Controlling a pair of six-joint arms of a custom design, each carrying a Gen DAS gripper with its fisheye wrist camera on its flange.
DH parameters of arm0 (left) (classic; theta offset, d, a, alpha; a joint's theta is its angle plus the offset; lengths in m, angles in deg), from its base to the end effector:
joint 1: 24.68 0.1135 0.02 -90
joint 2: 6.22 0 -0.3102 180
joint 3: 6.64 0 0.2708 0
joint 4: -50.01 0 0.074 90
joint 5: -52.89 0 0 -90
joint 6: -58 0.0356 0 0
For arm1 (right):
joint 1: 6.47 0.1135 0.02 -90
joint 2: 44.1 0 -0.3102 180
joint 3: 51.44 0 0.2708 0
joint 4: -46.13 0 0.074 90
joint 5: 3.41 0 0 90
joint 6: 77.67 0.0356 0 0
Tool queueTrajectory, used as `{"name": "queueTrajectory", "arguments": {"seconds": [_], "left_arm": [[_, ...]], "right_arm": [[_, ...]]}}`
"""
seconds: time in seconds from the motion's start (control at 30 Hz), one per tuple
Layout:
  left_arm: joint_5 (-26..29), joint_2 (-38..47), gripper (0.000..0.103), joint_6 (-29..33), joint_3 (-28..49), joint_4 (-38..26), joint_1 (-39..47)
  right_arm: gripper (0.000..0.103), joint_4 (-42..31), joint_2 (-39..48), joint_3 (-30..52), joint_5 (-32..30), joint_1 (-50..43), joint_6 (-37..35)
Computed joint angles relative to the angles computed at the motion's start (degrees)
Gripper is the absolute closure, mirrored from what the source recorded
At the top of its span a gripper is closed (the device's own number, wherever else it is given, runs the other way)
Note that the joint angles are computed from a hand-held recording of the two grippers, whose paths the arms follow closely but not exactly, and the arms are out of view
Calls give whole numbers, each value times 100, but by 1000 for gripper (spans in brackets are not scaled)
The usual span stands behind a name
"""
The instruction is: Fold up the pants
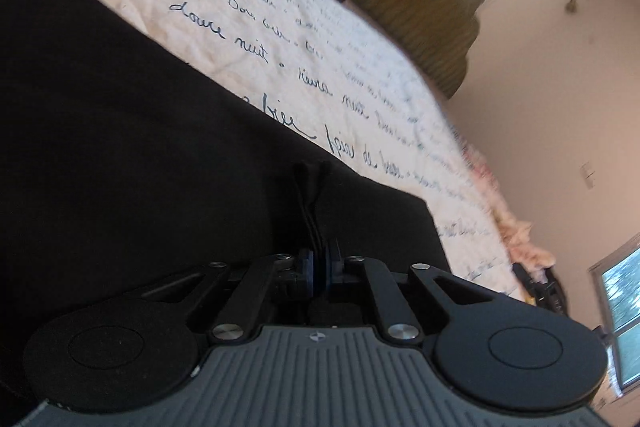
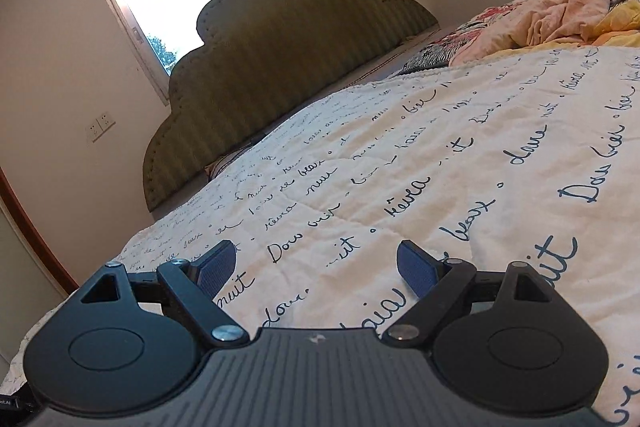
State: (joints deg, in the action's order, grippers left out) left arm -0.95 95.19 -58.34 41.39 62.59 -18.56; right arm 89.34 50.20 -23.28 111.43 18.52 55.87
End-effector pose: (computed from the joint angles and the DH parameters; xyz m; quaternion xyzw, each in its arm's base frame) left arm 0.3211 0.0133 0.1331 -0.1175 0.8660 -0.3473 0.3400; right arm 0.2336 0.0924 0.1338 0.2485 0.7842 0.1556 0.5468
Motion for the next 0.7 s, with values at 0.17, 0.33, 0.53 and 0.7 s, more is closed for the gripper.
{"name": "queueTrajectory", "arguments": {"seconds": [0.17, 0.33, 0.53, 0.7], "left_arm": [[-365, -787, 95, 504, -338, 28, 39], [-382, -1069, 96, 1015, -654, 92, 211], [146, -897, 95, 575, -773, 291, 733], [547, -853, 95, 340, -687, -87, 1511]], "right_arm": [[15, -377, -32, 156, 95, 39, -2], [15, -567, -31, 242, 185, 83, -29], [15, -849, -32, 363, 217, 66, 6], [15, -1010, -35, 426, 241, 60, 25]]}}
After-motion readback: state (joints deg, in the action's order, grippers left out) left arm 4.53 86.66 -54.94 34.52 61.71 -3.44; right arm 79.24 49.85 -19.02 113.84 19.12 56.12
